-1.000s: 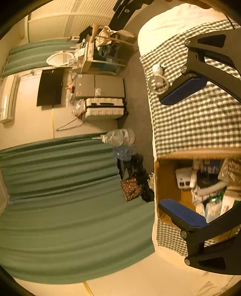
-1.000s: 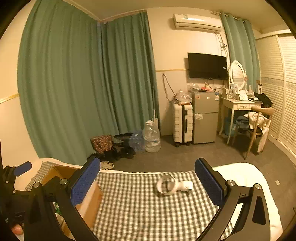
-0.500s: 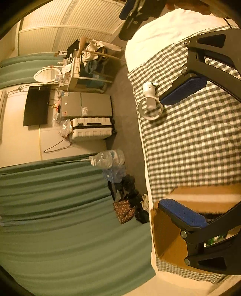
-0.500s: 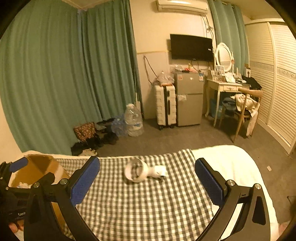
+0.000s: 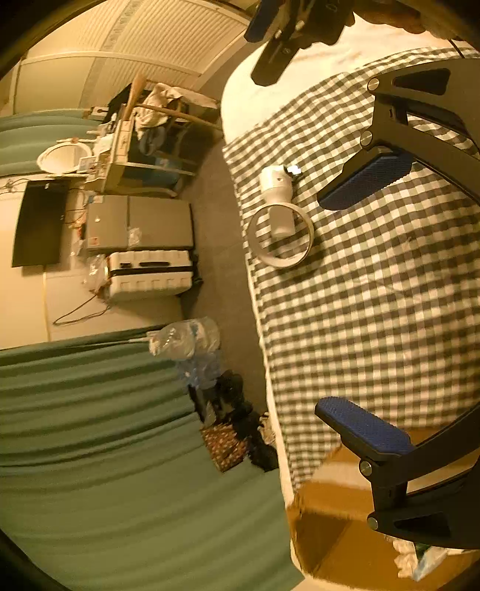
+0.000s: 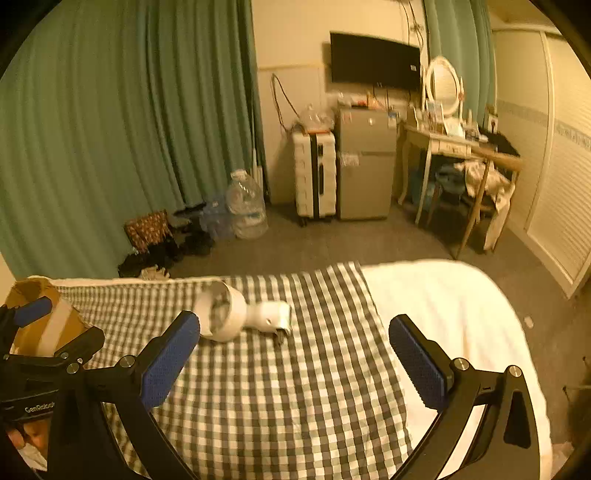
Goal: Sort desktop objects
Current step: 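Move both tools back to the white ring and white body on the bed, then grasp the white ring with the left tool while the right tool grasps the white cylindrical body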
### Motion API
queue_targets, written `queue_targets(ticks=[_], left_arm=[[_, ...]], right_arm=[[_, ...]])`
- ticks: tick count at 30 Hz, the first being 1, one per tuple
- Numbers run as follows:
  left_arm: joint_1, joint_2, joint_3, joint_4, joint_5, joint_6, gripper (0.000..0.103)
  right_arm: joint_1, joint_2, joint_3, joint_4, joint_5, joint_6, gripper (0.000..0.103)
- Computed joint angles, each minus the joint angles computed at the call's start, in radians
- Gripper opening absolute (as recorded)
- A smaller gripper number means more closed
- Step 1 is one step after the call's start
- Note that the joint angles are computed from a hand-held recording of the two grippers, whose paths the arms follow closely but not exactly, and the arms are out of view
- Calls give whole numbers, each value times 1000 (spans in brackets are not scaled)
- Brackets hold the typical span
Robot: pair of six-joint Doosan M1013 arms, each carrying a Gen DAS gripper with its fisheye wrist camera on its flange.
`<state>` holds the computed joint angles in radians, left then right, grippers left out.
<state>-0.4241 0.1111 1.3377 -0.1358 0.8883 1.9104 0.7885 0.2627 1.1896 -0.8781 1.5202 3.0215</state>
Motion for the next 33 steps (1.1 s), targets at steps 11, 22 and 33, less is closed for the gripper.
queue_targets(ticks=[11,22,33], left_arm=[[-39,78,-14,-10,-3,12,103],[-39,163,-44,-154,58,173,103],[-12,245,-134,-326,132,231,93]], right_arm=[[-101,-10,104,145,-97,-52,103],[-196,-28,217,299,-331,-266,103],[-238,-31,245,308,-424,-458,103]])
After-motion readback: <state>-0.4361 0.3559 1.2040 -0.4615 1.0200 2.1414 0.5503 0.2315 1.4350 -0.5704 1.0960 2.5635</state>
